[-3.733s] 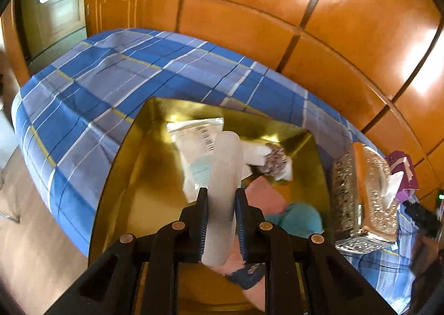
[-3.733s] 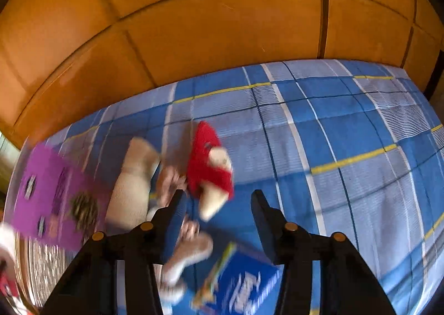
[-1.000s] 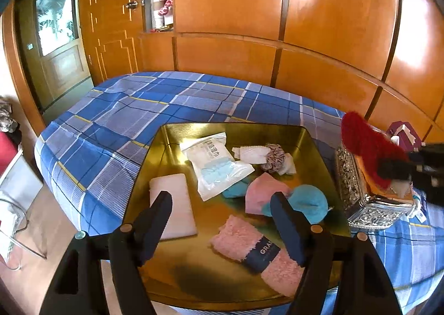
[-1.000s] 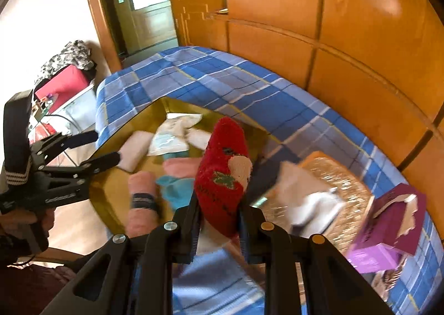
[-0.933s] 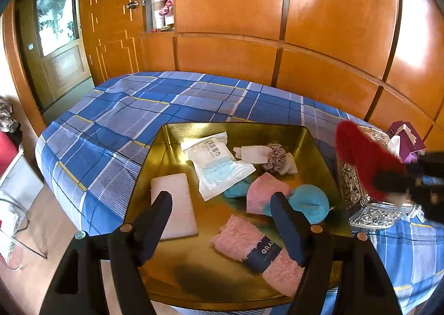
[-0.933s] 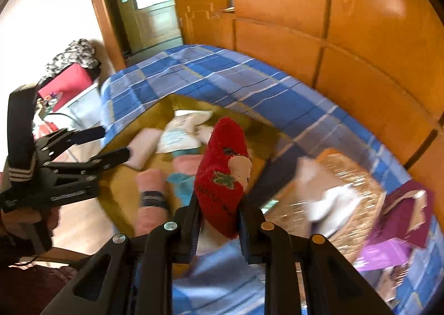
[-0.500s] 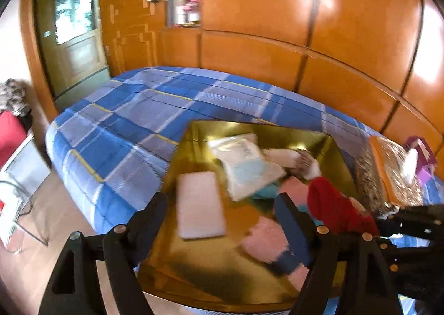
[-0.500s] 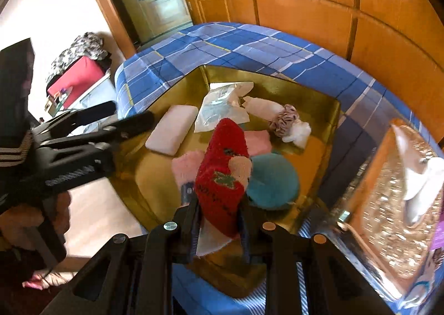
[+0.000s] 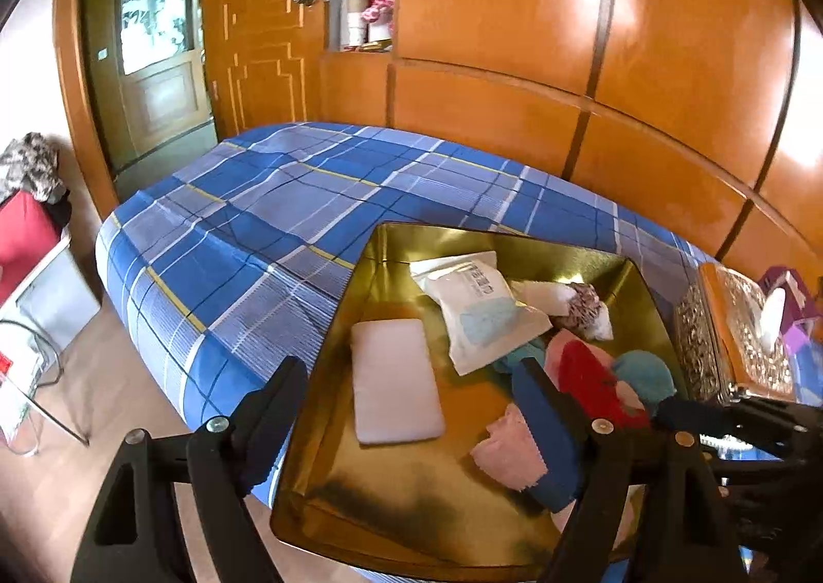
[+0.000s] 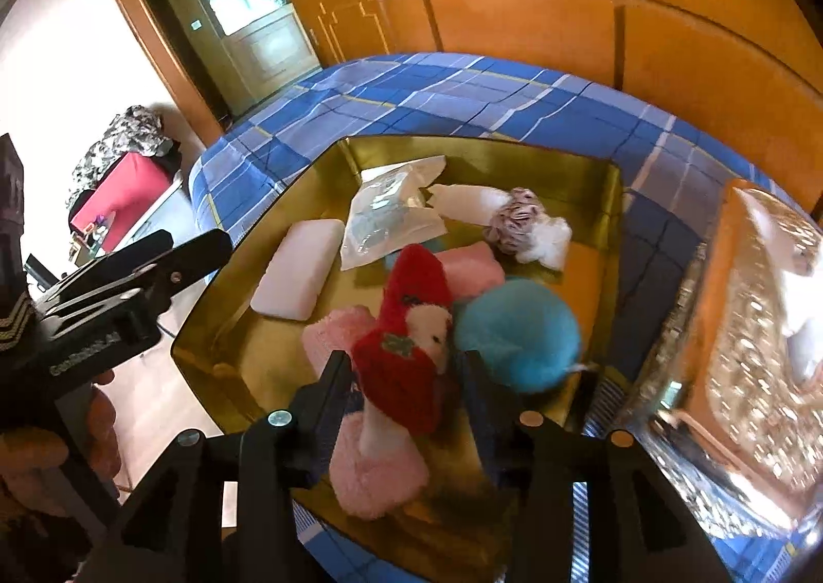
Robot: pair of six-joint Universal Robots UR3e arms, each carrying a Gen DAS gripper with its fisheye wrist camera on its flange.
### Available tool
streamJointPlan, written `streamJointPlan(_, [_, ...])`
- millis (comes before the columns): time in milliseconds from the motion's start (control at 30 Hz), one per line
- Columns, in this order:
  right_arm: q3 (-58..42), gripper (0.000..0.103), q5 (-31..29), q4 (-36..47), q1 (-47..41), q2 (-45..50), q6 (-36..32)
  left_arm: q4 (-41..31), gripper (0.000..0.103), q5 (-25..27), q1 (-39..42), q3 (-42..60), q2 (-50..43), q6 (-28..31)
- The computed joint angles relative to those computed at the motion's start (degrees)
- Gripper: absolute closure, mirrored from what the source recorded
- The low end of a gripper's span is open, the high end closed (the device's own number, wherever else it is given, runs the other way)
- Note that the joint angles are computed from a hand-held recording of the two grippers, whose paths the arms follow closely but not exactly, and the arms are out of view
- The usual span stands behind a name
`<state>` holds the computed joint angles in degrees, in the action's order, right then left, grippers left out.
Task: Organize soft objects
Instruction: 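Carry the red Santa sock into the gold tray and open the right tool, then move both tools back to the remaining items on the bed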
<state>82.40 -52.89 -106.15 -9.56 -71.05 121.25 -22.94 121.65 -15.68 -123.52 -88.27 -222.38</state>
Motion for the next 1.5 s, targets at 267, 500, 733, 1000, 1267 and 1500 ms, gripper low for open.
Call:
streamJointPlan(267, [14.57, 0.059, 3.43, -9.27, -7.30, -11.19, -4.24, 0.64, 0.021, 1.09, -3.27, 2.84, -1.80, 1.53])
streamJointPlan(500, [18.98, 0.059, 8.04, -7.31, -15.65, -16.86, -8.10, -0.54, 0.020, 1.51, -6.90, 7.84, -5.35, 2.67])
streamJointPlan(733, [19.87, 0.059, 9.37, -6.11, -23.31, -17.95, -9.57, -1.80, 0.020, 1.97, -10.40, 13.29, -8.58, 5.30])
streamJointPlan(1000, [18.36, 0.059, 5.36, -12.72, -31.42, -12.81, -4.27, -3.11, 0.020, 2.19, -13.84, 21.79, -13.41, 9.79])
streamJointPlan(1267, [15.39, 0.059, -2.50, -21.41, -38.06, -4.92, 3.83, -4.60, 0.021, -0.69, -17.39, 33.87, -20.33, 17.22])
streamJointPlan(1500, [13.81, 0.059, -7.16, -26.35, -43.12, 0.46, 6.46, -8.68, 0.021, -5.39, -21.54, 52.94, -31.56, 25.62])
